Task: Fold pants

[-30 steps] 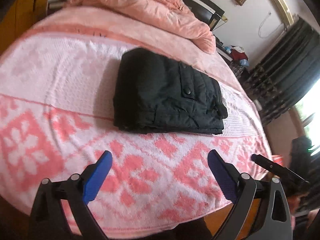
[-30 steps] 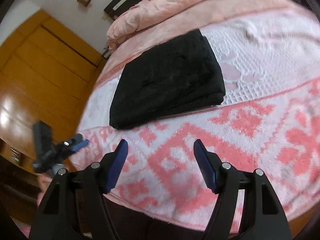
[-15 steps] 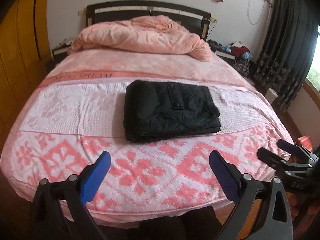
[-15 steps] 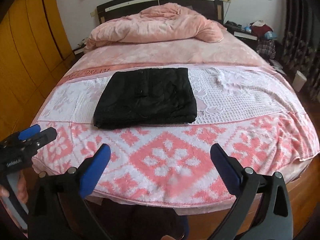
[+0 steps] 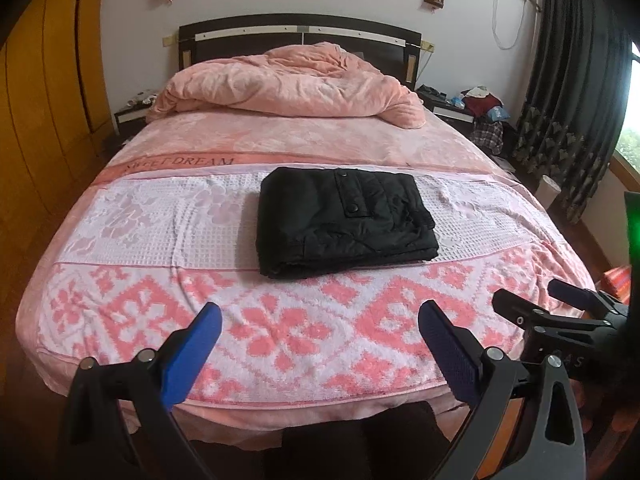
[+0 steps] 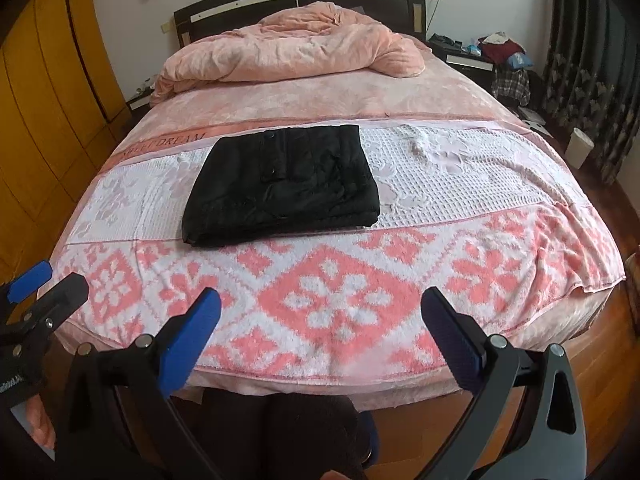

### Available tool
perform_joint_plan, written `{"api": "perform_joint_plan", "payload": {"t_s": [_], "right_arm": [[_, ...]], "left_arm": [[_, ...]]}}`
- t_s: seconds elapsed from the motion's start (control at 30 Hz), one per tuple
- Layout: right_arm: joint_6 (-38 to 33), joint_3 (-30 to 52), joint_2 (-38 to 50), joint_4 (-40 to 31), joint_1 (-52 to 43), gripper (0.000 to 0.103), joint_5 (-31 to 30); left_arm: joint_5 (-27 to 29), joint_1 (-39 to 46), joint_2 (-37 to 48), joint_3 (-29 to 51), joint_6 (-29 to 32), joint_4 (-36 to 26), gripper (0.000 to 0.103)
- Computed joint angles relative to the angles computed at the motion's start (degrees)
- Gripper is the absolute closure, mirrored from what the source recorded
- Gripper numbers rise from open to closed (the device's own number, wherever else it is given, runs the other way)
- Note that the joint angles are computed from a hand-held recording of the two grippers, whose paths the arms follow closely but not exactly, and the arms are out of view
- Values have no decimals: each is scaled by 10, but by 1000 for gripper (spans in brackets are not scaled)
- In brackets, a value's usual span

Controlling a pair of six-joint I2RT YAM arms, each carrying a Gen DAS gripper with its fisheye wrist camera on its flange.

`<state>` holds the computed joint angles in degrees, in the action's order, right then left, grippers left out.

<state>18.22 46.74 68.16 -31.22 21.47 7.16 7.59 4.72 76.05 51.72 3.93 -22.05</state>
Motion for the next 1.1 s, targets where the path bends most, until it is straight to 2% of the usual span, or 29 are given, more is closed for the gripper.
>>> {"api": "perform_joint_plan", "payload": {"t_s": [0.43, 0.6, 0.8, 1.1], "right_arm": [[2, 8, -7, 2, 3, 3, -15], [-1, 16, 19, 15, 10, 3, 1], [-2, 20, 60, 33, 5, 3, -15], [-10, 23, 76, 47, -19, 3, -30]], "left_arm": [[-34, 6, 16, 9, 2, 17, 4], [-63, -6, 54, 28, 4, 26, 4], [-81, -16, 88, 40, 0, 36, 4], [-93, -29, 115, 56, 0, 34, 4]]}}
